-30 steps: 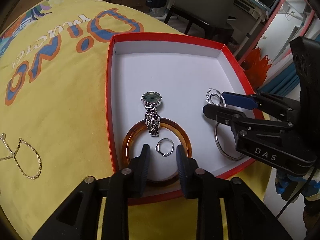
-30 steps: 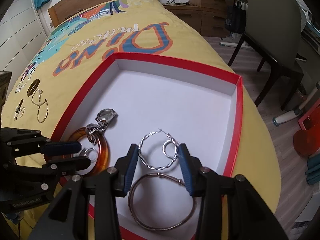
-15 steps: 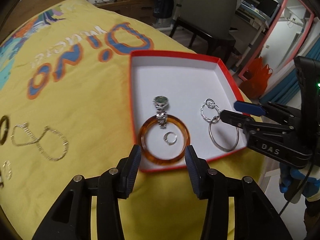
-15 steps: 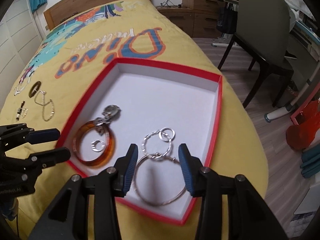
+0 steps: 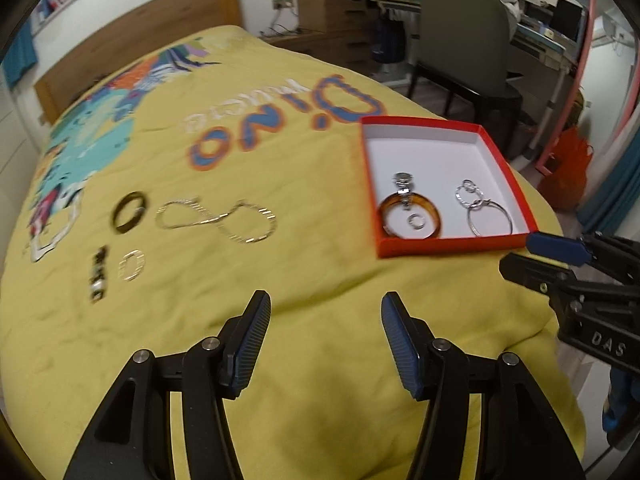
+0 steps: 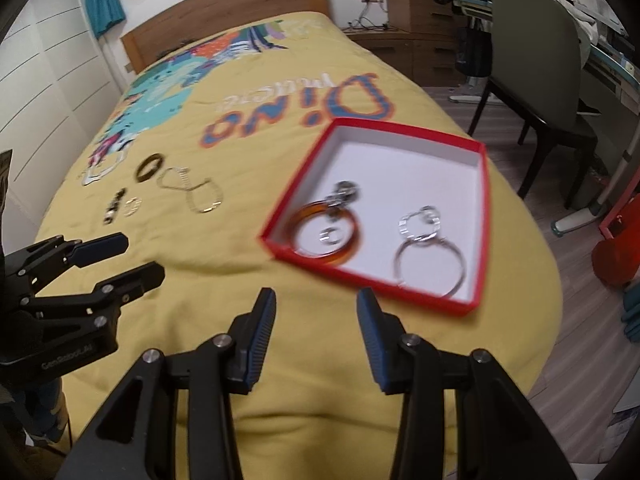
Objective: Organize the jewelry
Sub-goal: 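Withdraw both grippers from the box toward the remaining jewelry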
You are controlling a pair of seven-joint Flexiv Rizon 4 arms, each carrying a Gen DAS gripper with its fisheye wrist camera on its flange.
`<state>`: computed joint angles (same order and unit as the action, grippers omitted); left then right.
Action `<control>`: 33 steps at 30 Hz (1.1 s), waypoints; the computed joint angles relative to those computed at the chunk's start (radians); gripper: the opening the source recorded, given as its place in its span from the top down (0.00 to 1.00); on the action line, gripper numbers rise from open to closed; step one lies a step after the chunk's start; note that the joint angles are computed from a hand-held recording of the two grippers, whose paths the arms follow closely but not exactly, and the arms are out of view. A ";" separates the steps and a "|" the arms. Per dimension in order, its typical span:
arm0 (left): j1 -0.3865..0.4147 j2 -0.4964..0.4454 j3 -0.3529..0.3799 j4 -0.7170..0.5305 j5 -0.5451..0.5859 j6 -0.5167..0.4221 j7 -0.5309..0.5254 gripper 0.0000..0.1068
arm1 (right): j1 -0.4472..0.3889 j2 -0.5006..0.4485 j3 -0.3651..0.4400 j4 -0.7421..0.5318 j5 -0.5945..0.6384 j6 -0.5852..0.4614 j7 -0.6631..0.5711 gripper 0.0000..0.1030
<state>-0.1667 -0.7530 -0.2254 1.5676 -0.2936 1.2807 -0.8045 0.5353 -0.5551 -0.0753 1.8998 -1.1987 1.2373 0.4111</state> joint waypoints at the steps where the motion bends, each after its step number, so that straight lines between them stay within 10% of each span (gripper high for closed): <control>1: 0.012 0.014 -0.005 0.025 -0.003 0.021 0.002 0.46 | 0.011 -0.001 0.004 -0.009 -0.003 -0.005 0.003 0.61; 33: 0.246 0.147 -0.074 0.265 -0.053 0.229 -0.055 0.39 | 0.151 -0.084 -0.007 -0.190 0.071 0.006 -0.137 0.61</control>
